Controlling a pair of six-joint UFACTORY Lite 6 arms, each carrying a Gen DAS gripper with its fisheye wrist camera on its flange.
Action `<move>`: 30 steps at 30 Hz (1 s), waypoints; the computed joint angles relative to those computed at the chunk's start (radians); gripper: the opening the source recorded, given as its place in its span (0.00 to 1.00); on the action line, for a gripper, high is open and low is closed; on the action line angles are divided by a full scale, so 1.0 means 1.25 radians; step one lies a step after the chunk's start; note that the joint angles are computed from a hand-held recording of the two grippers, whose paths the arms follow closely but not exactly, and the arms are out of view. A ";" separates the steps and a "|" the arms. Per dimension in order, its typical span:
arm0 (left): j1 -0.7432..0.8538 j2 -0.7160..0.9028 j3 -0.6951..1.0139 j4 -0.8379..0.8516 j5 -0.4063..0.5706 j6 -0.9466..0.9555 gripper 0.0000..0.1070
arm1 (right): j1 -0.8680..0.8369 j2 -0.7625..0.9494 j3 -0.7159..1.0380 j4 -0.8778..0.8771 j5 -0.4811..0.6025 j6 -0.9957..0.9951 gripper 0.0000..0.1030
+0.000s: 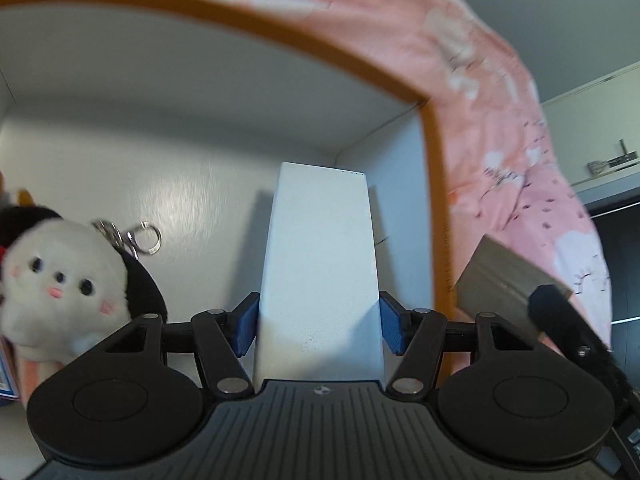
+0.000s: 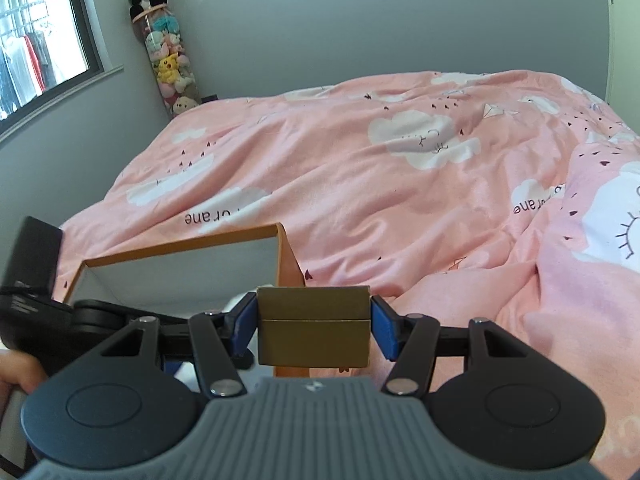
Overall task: Organize objects
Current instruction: 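Lift the gold box and white box and carry them over the orange box, then lower the white box into the orange box and open the left tool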
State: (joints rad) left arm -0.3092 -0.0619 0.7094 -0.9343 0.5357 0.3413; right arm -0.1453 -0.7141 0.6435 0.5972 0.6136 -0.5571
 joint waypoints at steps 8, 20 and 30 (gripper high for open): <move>-0.020 0.126 0.072 0.003 0.059 -0.030 0.65 | -0.009 0.030 -0.018 0.038 -0.021 -0.044 0.59; 0.001 0.194 0.111 0.002 0.105 0.019 0.70 | -0.021 0.046 -0.035 0.067 -0.015 -0.073 0.59; 0.026 0.171 0.088 -0.023 0.134 0.140 0.67 | -0.005 0.024 -0.033 0.023 -0.015 -0.024 0.59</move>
